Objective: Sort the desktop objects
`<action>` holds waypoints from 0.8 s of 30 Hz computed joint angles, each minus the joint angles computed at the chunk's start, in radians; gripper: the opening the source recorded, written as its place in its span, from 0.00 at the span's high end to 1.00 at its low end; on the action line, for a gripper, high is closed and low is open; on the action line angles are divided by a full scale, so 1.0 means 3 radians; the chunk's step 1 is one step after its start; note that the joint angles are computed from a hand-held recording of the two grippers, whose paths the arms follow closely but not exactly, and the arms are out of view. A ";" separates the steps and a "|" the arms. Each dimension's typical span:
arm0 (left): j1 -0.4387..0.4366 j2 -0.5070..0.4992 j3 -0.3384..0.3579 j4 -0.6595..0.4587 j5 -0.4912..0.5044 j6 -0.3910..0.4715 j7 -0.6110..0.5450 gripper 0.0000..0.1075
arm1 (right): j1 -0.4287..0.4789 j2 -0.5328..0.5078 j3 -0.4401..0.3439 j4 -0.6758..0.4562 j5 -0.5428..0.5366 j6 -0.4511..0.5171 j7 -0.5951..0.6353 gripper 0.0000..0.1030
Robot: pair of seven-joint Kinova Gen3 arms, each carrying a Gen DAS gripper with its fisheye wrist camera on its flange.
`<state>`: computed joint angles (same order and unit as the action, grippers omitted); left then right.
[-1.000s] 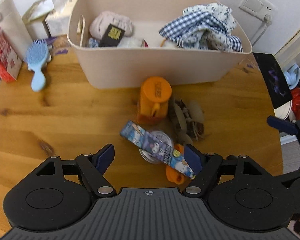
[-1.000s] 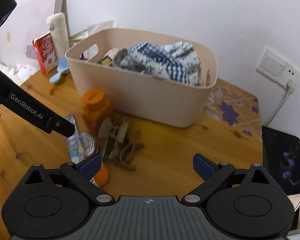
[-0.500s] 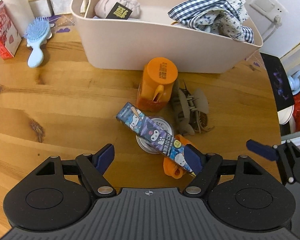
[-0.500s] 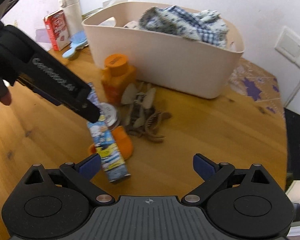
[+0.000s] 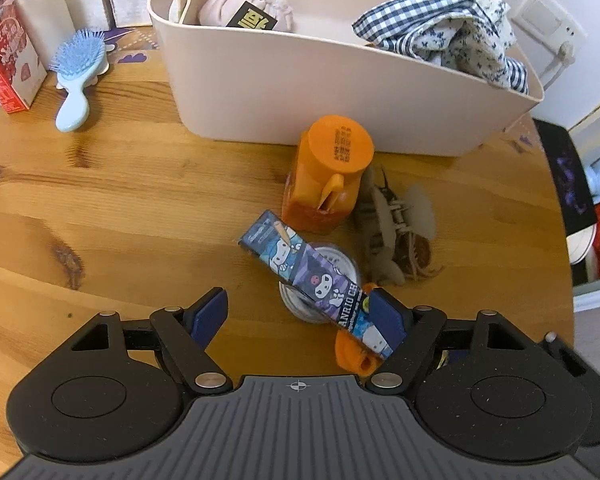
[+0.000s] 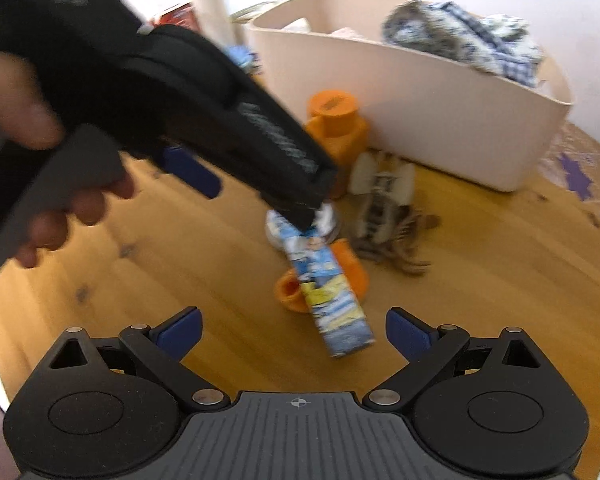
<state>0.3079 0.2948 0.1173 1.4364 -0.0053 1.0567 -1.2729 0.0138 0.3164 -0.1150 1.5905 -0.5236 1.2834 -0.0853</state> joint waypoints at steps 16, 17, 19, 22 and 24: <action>0.0160 0.0051 -0.0057 -0.0099 -0.0383 0.0226 0.0028 0.26 | -0.0002 -0.0079 0.0023 0.0098 0.0067 -0.0062 0.0190 0.04; 0.0123 0.0054 -0.0056 -0.0099 -0.0348 0.0242 0.0007 0.26 | -0.0015 -0.0081 0.0030 0.0106 0.0069 -0.0121 0.0165 0.04; 0.0045 0.0052 -0.0056 -0.0081 -0.0267 0.0243 -0.0034 0.26 | -0.0034 -0.0064 0.0026 0.0095 0.0088 -0.0187 0.0153 0.04; 0.0006 0.0039 -0.0081 -0.0055 -0.0274 0.0241 -0.0008 0.26 | -0.0041 -0.0018 -0.0001 0.0048 0.0131 -0.0188 0.0233 0.04; -0.0031 0.0030 -0.0089 -0.0044 -0.0245 0.0257 0.0012 0.26 | -0.0030 0.0014 -0.0007 0.0000 0.0123 -0.0142 0.0239 0.04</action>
